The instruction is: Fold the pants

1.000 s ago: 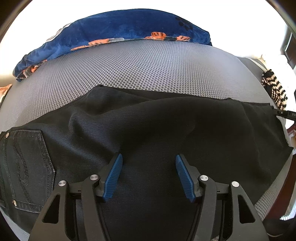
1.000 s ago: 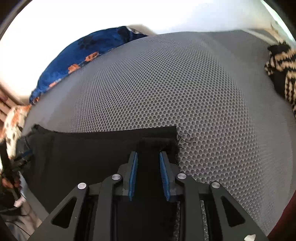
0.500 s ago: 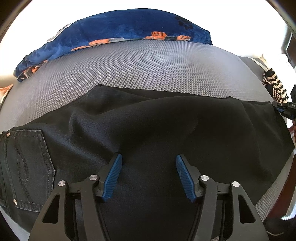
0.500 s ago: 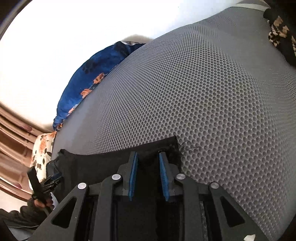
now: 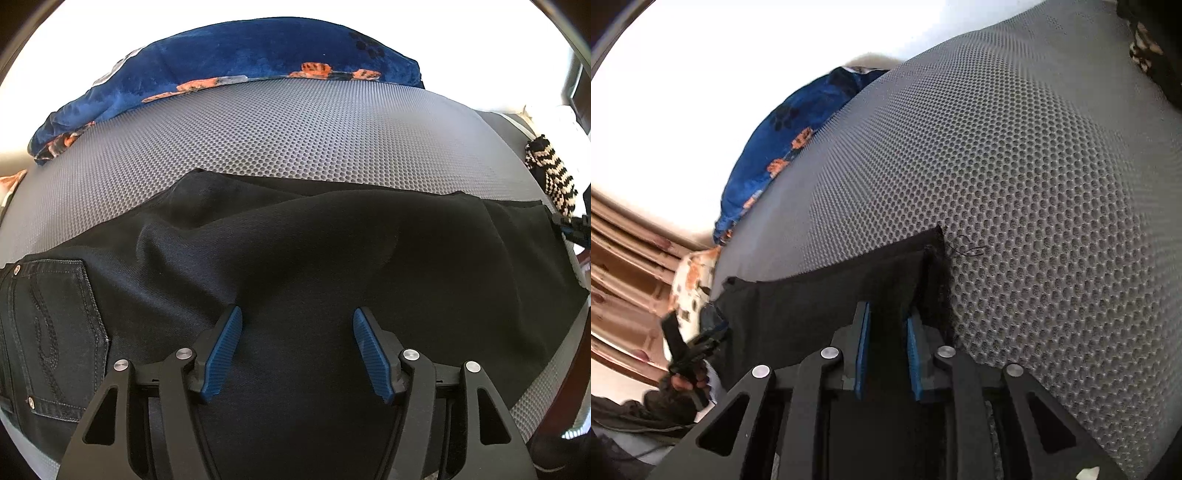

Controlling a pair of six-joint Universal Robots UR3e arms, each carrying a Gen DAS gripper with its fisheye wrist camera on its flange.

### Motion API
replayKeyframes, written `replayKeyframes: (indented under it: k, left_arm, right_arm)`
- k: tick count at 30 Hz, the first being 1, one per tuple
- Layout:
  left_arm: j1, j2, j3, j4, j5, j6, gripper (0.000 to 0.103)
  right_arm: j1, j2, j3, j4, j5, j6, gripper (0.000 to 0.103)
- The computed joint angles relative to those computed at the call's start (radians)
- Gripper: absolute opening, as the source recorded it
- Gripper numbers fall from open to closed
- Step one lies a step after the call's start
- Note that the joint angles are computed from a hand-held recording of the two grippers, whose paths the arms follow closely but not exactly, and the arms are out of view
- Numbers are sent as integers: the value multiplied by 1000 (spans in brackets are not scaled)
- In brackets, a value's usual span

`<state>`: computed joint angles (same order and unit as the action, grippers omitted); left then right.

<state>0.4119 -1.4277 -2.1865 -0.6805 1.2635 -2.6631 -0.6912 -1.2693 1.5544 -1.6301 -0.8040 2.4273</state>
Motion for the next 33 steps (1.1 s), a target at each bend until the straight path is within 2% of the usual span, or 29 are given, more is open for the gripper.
replayKeyframes:
  k: [4, 6, 8, 9, 10, 12, 17, 20, 24, 25, 26, 28, 31, 33]
  left_arm:
    - [-3, -6, 8, -2, 3, -6, 64]
    - [-3, -2, 2, 2, 2, -7, 64]
    - [-3, -1, -5, 12, 1, -9, 64]
    - [-1, -2, -4, 11, -1, -13, 64]
    - [2, 0, -3, 8, -5, -17, 64]
    - [11, 5, 0, -4, -15, -23, 64]
    - [50, 4, 5, -3, -41, -49, 64]
    - [63, 4, -3, -2, -47, -38, 64]
    - [72, 25, -18, -12, -53, 2, 64]
    - [80, 36, -17, -34, -60, 14, 64]
    - [88, 49, -15, -62, -69, 24, 64]
    - [113, 93, -23, -117, -105, 60, 64]
    - [132, 177, -50, -169, -136, 113, 64]
    - [138, 238, -77, -191, -155, 144, 64]
  right_arm:
    - [20, 51, -28, -61, 36, 80, 19]
    - [39, 69, -40, -104, 33, 129, 15]
    - [49, 67, -35, -146, 21, 179, 3]
    - [54, 33, 14, -240, -3, 238, 3]
    - [52, 19, 31, -268, 1, 257, 2]
    - [34, -59, 117, -371, 37, 332, 2]
    - [23, -148, 180, -525, 44, 477, 1]
    - [68, -101, 133, -538, -43, 537, 0]
    - [157, 0, 75, -567, -232, 621, 0]
    - [155, 0, 85, -586, -225, 629, 0]
    - [151, -3, 86, -582, -224, 634, 4]
    - [138, -46, 101, -566, -261, 662, 21]
    - [72, -197, 191, -493, -259, 613, 23]
    - [1, -364, 272, -374, -235, 545, 23]
